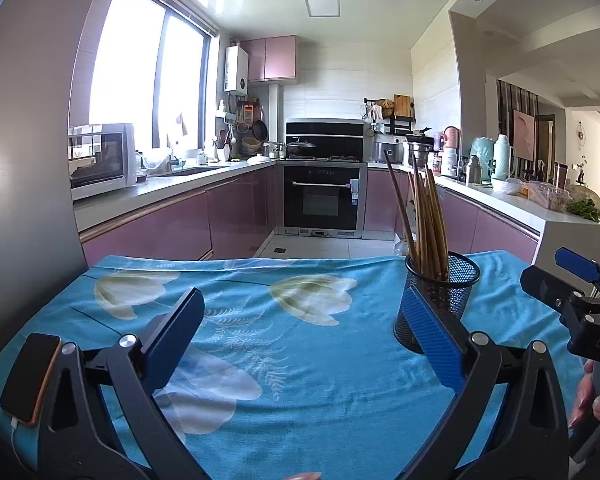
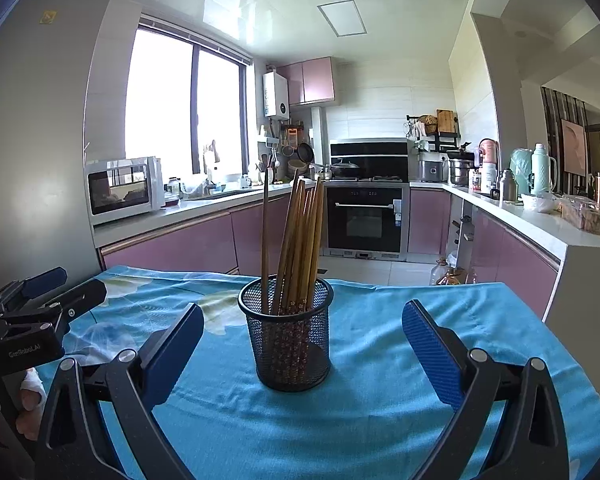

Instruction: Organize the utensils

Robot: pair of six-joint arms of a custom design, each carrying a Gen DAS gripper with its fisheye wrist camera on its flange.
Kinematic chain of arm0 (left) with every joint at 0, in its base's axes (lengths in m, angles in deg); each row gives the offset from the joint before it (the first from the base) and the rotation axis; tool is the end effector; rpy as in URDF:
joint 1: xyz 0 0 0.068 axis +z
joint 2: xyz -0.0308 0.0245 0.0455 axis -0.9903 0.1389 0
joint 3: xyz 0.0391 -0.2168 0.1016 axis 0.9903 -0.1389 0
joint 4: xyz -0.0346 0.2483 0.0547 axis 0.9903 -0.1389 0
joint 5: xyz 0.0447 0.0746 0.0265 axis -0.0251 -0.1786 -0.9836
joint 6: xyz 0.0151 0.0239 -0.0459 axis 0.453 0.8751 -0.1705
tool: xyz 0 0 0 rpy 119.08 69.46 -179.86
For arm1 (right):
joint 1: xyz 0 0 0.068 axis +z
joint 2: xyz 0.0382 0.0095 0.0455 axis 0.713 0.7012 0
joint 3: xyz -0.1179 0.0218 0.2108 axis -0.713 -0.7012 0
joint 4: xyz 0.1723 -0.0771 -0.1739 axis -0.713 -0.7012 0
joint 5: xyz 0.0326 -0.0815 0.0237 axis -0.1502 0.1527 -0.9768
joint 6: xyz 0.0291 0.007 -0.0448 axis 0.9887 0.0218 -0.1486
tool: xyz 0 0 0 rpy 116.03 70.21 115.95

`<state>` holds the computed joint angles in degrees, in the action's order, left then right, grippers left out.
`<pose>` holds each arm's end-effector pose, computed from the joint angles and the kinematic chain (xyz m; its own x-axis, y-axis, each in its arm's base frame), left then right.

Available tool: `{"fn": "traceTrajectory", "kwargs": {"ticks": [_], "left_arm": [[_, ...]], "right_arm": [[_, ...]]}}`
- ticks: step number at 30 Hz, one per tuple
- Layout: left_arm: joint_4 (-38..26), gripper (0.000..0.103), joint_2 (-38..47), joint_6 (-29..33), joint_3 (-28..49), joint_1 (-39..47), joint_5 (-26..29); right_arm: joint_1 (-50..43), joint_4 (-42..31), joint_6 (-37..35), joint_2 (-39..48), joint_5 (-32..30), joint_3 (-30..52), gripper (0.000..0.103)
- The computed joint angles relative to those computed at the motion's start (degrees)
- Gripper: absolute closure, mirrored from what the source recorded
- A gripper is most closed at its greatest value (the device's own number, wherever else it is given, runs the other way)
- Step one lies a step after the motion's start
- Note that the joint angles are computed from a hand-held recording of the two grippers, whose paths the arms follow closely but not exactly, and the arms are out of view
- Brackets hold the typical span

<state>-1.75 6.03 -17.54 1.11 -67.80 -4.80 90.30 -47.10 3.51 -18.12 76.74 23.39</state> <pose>0.1681 0.0334 0.2385 -0.2844 -0.0019 -0.9587 0.0108 0.9999 -0.0052 0.1600 0.1335 0.2373 -0.2701 -0.0069 -0.9628 -0.2089 0.9766 0.0516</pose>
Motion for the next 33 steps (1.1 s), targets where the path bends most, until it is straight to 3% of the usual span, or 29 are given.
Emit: {"fn": "traceTrajectory", "kwargs": {"ticks": [33], "left_arm": [[-0.51, 0.005, -3.39, -0.35, -1.22, -0.28, -0.3]], "right_arm": [[0.75, 1.04, 0.59, 0.52, 0.98, -0.22, 0.007]]}}
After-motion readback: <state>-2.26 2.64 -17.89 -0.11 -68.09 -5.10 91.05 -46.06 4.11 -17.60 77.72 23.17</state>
